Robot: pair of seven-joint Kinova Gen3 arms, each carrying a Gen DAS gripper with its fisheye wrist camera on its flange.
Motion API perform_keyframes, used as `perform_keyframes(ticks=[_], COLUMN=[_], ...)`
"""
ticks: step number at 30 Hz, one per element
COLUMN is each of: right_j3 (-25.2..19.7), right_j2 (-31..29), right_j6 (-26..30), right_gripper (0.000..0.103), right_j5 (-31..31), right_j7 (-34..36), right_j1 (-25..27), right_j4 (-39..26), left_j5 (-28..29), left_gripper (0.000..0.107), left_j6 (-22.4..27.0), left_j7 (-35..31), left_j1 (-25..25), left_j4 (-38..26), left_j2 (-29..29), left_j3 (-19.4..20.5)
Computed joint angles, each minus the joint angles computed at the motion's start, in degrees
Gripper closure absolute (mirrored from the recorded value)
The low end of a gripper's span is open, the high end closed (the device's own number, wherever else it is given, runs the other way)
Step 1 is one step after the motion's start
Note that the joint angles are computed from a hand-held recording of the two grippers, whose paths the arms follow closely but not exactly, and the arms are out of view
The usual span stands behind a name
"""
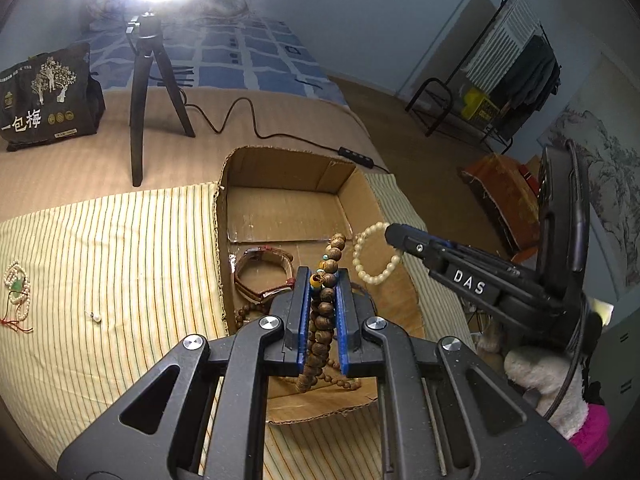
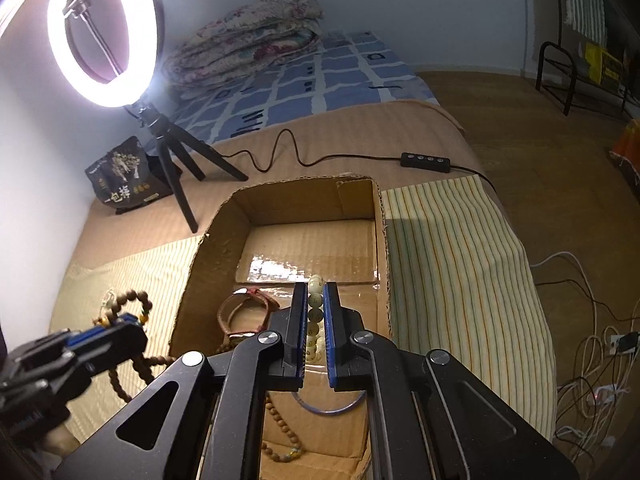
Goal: Organize jewelry
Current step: 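Lift both bead strands into the cardboard box and open both tools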
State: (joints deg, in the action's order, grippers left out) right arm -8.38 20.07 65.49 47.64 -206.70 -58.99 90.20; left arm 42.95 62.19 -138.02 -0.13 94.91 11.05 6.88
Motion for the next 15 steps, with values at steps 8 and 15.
perform_keyframes(ticks=[8,15], right_j3=[0.2,0.5], right_j2=[0.5,0.8], right_j6=[0.1,2.5], right_gripper=[0.097,0.063], right_j5=[0.0,0.5], right_j7=[0.1,-0.7], right_j1=[0.0,-0.9], right_j4=[-0.5,-1.3], left_j5=[-1.1,-1.9], left_gripper=[0.087,0.070], left_j6=[-1.3,-2.3], left_j7=[-0.6,-1.3], left_j1=[0.6,0.0], left_j4=[0.7,1.6], left_j2=[-0.3,-1.1], left_j3=[0.1,-0.6])
